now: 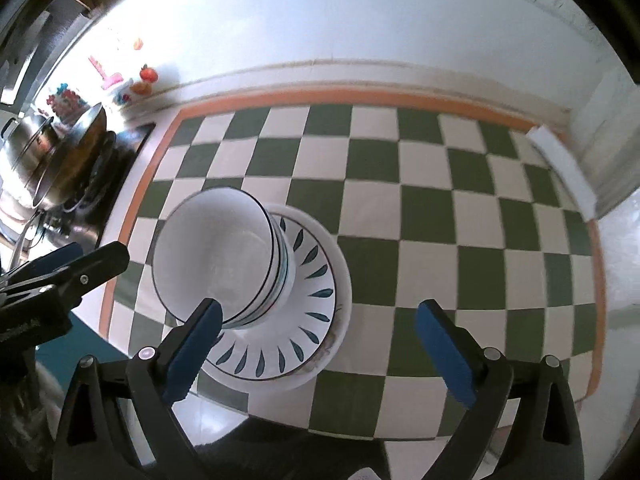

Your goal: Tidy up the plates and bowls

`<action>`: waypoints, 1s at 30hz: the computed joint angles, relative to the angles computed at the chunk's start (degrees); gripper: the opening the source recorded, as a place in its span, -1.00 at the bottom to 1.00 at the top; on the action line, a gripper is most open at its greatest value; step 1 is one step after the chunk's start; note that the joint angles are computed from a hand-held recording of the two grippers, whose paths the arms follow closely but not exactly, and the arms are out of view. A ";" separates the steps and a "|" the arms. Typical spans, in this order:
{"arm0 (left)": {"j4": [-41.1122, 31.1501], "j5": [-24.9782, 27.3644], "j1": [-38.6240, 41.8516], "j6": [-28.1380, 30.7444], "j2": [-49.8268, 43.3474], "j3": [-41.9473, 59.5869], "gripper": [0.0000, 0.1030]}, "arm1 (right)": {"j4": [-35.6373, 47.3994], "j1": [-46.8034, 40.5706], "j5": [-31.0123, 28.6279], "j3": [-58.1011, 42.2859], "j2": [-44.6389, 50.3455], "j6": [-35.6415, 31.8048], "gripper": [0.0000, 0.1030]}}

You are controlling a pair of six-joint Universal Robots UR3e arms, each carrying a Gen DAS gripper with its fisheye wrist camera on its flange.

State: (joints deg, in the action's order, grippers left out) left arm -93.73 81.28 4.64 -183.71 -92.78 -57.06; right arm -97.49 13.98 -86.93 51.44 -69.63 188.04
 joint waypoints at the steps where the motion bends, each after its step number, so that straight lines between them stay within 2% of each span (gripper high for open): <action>1: 0.25 0.19 0.00 0.23 0.81 -0.31 0.99 | -0.57 0.56 -0.65 0.61 -0.91 1.08 0.94; 3: 1.03 0.06 0.67 1.04 3.67 -1.80 0.99 | -1.06 1.85 -2.26 1.62 -2.89 3.52 0.94; 7: -2.59 -2.43 3.28 3.89 7.34 -0.85 0.99 | -2.14 4.88 -4.98 3.73 -7.40 8.11 0.95; 10: -4.08 -0.55 2.85 5.50 10.09 0.07 0.99 | -1.00 7.58 -7.51 3.30 -9.83 10.61 0.96; 12: -5.67 0.97 2.12 6.02 11.83 1.42 0.99 | 0.72 9.63 -9.50 2.02 -11.16 12.14 0.96; 19: -14.07 0.48 3.56 7.43 16.84 7.58 0.99 | 7.79 15.74 -14.39 -2.92 -15.81 16.57 0.96; 22: -16.91 0.42 3.78 7.07 19.01 10.10 0.99 | 9.70 19.21 -18.13 -4.55 -17.73 18.17 0.96; 26: -22.30 3.13 0.46 4.21 20.05 15.90 0.99 | 12.56 22.81 -19.85 -5.64 -20.89 20.00 0.96; 30: -27.06 9.18 -7.63 -2.59 19.67 22.11 0.99 | 15.93 27.51 -21.89 -6.04 -24.35 22.39 0.96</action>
State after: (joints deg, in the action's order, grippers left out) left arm -120.78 90.46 -2.98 -186.30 -73.10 -34.95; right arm -81.56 41.48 -108.82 45.40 -93.98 210.43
